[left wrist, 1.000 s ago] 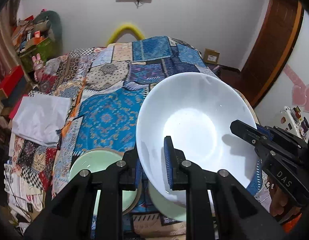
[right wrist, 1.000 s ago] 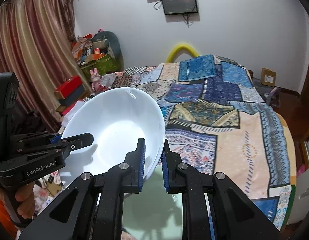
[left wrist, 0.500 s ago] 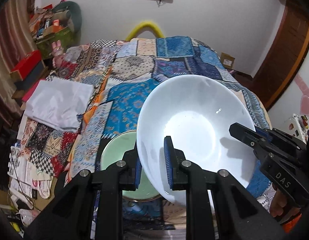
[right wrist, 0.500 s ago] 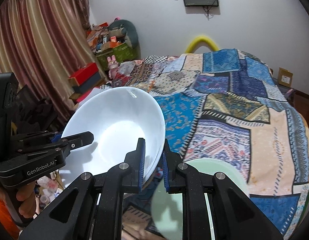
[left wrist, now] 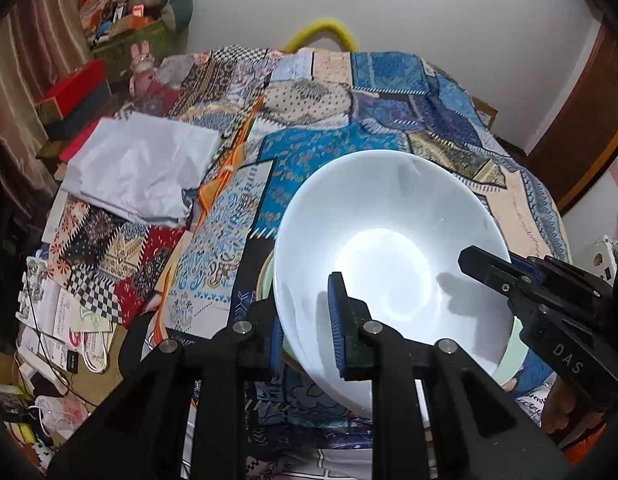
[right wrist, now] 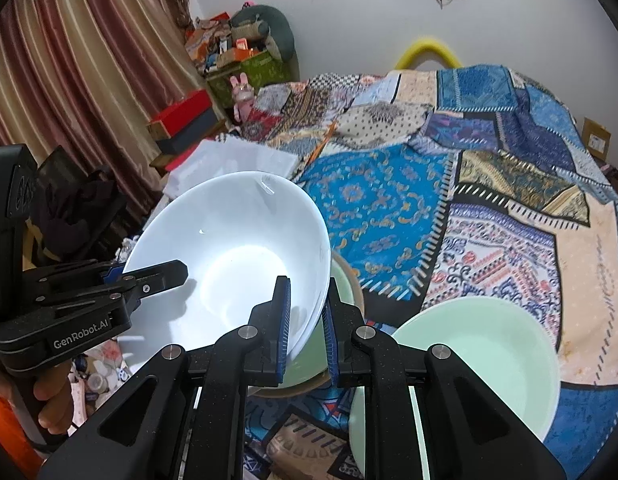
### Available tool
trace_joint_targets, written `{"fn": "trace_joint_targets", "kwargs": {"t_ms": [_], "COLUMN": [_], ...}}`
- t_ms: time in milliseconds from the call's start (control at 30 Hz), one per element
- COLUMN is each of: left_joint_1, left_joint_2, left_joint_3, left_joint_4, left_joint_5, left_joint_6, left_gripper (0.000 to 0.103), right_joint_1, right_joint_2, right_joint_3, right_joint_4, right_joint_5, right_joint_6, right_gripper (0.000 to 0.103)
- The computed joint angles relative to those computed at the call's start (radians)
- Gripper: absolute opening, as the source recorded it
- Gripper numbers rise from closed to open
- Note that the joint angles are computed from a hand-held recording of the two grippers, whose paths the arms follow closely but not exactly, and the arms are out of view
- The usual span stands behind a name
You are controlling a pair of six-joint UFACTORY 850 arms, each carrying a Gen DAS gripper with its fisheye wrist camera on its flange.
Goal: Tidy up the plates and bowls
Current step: 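Lower the white bowl into the mint green bowl with both tools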
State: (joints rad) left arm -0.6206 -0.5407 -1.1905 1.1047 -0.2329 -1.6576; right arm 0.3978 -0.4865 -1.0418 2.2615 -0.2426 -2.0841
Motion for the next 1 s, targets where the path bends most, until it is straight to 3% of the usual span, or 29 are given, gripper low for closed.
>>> {"fn": "trace_joint_targets", "kwargs": {"t_ms": [500,733,867,1000], "left_joint_1": [0.047,0.047,0.043,0.042], "left_joint_2": [-0.098,-0.113,-0.128,-0.137], "left_joint_3": [-0.038,-0.048,-0.062,-0.067], "left_joint_4": [-0.37,-0.289,-0.28,-0.262], "left_joint_5": [0.057,0.04,0.005,-0.004], "left_joint_6": [0.367,0.304,0.301,0.29], "left_gripper": [0.02,0.02,0.02,0.02], "right_joint_1": [-0.003,-0.003,-0.003,-0.01], "right_joint_2": [-0.093,-0.113,-0.103,-0.107], "right_joint_3": [-0.066,-0.08,-0.07,-0.073], "right_joint_4": [-0.37,-0.439,-0.352,-0.393], "right_joint_5": [0.009,0.009,0.026,0.018], "right_joint_6": [0.386,0.452,0.364,0.39], "right_gripper": [0.014,0.014,0.017,0.019]}}
